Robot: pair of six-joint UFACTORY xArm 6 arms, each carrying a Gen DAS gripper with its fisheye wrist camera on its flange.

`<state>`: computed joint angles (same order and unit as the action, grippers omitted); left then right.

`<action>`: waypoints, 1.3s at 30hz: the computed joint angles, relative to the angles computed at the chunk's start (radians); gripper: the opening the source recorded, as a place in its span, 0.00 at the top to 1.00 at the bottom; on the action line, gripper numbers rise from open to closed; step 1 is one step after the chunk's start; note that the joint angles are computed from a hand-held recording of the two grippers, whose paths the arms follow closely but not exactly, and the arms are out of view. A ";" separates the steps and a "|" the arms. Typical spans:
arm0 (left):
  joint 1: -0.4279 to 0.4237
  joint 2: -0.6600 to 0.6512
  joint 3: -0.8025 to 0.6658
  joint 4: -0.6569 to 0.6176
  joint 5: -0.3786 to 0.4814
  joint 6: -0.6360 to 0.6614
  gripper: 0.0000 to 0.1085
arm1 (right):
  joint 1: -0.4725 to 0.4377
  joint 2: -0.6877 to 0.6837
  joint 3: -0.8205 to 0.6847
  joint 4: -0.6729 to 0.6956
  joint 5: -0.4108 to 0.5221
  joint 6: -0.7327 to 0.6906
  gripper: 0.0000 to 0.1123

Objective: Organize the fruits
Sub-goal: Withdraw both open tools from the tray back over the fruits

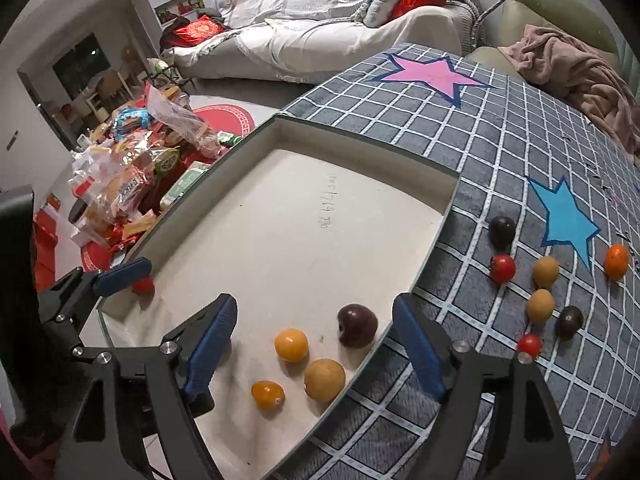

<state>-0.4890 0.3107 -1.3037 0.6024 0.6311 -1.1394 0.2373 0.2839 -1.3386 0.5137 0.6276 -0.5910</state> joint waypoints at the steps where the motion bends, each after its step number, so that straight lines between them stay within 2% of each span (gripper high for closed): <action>1: -0.001 -0.001 -0.001 0.005 0.005 -0.004 0.17 | -0.001 -0.003 0.002 -0.005 -0.001 0.008 0.24; 3: -0.004 -0.002 -0.003 0.007 0.015 -0.006 0.17 | -0.003 -0.009 0.006 -0.017 0.000 0.025 0.12; 5: -0.008 -0.002 -0.005 0.004 0.024 0.000 0.17 | -0.006 -0.015 0.009 -0.023 0.006 0.036 0.09; 13: -0.022 -0.021 0.010 0.013 0.033 -0.006 0.17 | -0.018 -0.052 0.045 -0.023 0.012 0.026 0.09; 21: -0.052 -0.005 -0.014 -0.024 0.050 0.039 0.17 | -0.077 -0.094 0.101 -0.009 0.008 0.023 0.09; 31: -0.129 0.025 -0.093 -0.021 0.058 0.086 0.17 | -0.212 -0.194 0.256 -0.007 -0.075 -0.036 0.08; 39: -0.203 0.134 -0.262 -0.059 0.095 0.180 0.17 | -0.319 -0.213 0.350 0.002 -0.117 -0.046 0.08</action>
